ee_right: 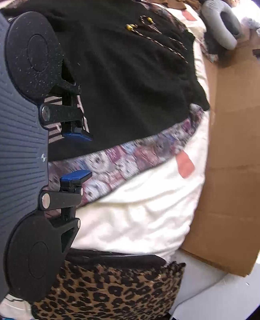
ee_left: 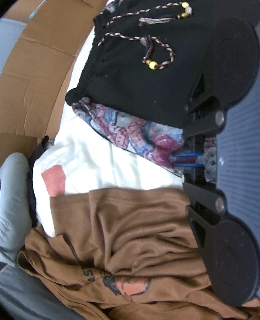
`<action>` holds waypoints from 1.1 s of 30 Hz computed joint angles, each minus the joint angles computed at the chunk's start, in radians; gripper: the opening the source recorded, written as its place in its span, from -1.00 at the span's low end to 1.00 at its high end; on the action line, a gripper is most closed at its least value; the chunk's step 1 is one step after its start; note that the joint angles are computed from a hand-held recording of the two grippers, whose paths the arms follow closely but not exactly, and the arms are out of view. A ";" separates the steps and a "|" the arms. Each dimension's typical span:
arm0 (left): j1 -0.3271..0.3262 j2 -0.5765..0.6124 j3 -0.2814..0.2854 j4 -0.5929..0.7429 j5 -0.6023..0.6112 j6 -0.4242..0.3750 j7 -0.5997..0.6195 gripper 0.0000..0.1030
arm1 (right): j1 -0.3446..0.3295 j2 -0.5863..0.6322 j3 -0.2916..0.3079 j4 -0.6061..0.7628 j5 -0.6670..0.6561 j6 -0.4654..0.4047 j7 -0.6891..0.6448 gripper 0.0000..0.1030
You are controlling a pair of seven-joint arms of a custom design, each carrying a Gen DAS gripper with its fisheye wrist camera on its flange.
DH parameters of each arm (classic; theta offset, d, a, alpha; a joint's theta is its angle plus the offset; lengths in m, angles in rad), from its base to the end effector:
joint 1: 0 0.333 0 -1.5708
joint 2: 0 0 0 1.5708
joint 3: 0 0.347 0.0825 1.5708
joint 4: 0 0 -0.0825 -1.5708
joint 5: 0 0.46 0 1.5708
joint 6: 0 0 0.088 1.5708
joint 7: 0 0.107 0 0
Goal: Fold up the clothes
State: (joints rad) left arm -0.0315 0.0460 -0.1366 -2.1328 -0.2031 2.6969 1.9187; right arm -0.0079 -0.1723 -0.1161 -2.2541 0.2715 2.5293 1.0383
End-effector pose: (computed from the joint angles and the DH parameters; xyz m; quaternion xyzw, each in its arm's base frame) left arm 0.6441 -0.1018 0.4311 -0.5514 0.7914 -0.2159 0.1517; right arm 0.5839 -0.0775 0.4765 -0.7562 0.6069 -0.1473 0.1952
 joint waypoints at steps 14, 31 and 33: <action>0.005 -0.023 0.008 -0.015 -0.039 0.028 0.099 -0.75 | 0.003 0.134 0.009 0.040 0.265 0.177 -0.231 -0.25; 0.010 0.011 -0.010 -0.020 -0.129 0.093 0.147 -0.66 | -0.038 0.155 0.013 0.032 0.171 0.162 -0.181 -0.22; 0.007 0.009 -0.012 -0.027 -0.124 0.102 0.159 -0.70 | -0.039 0.158 0.013 0.035 0.179 0.158 -0.189 -0.21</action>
State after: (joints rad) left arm -0.0244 0.0554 -0.1481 -2.1594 -0.3270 2.7990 2.0779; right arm -0.0473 -0.0144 -0.1031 -2.2189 0.4508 2.6875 0.8497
